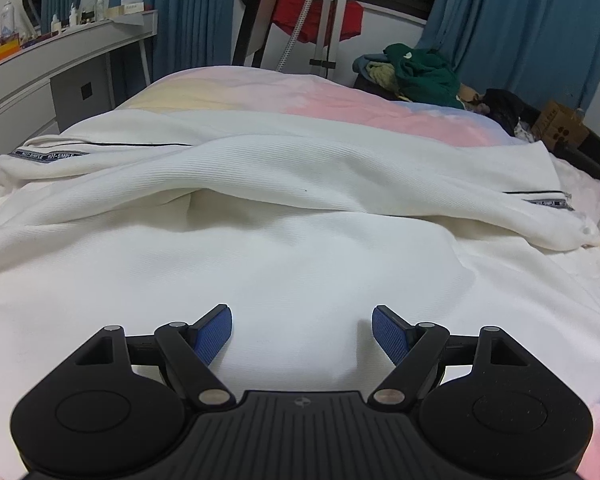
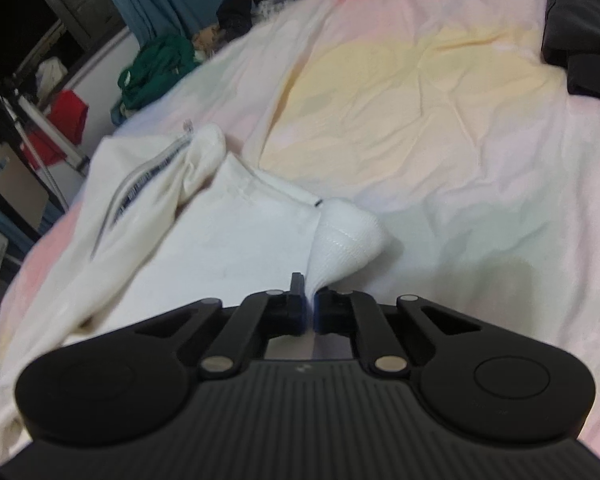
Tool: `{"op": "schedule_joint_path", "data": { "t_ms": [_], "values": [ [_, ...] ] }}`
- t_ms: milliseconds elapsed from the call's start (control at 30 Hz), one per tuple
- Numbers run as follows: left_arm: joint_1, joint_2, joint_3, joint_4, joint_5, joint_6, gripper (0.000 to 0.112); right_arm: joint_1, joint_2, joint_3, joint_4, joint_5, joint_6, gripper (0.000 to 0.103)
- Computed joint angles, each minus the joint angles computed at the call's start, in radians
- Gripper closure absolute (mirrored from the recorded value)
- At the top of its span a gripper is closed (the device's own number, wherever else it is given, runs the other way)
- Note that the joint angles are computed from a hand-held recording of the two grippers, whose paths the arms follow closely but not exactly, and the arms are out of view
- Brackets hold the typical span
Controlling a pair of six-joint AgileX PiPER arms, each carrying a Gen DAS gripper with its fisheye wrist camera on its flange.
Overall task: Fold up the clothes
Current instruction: 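Grasp the elastic cuff with the right gripper while the left gripper grasps the waistband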
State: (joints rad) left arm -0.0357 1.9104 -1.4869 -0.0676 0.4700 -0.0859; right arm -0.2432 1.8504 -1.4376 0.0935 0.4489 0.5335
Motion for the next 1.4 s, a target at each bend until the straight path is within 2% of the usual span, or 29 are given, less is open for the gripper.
{"op": "schedule_joint_path", "data": {
  "t_ms": [133, 233, 400, 633, 833, 933, 1167, 1333, 1400],
  "values": [
    [0.025, -0.024, 0.006, -0.046, 0.013, 0.01, 0.033, -0.005, -0.038, 0.046, -0.11, -0.069, 0.121, 0.098],
    [0.095, -0.08, 0.026, -0.171, 0.048, 0.065, 0.033, -0.028, -0.028, 0.05, -0.03, -0.073, 0.077, 0.098],
    [0.303, -0.146, -0.001, -0.369, 0.234, 0.144, 0.033, -0.016, -0.007, 0.037, -0.071, -0.068, 0.094, 0.098],
    [0.653, -0.169, -0.09, -0.416, 0.503, 0.148, 0.033, 0.005, 0.001, 0.02, -0.157, -0.058, 0.127, 0.097],
    [0.869, -0.131, -0.125, -0.444, 0.588, 0.137, 0.033, -0.007, -0.004, 0.029, -0.094, -0.048, 0.086, 0.097],
    [0.964, -0.087, -0.128, -0.535, 0.651, 0.133, 0.033, -0.018, -0.003, 0.03, -0.028, -0.035, 0.05, 0.095],
    [1.015, 0.025, -0.117, -0.681, 0.698, 0.139, 0.033, -0.069, 0.015, 0.036, 0.295, -0.01, -0.199, 0.09],
    [0.979, 0.079, -0.106, -0.742, 0.625, 0.138, 0.032, -0.11, 0.034, 0.051, 0.502, 0.011, -0.309, 0.076],
    [0.971, 0.08, -0.088, -0.775, 0.585, 0.158, 0.032, -0.127, 0.049, 0.053, 0.598, 0.027, -0.36, 0.075]
  ]
}}
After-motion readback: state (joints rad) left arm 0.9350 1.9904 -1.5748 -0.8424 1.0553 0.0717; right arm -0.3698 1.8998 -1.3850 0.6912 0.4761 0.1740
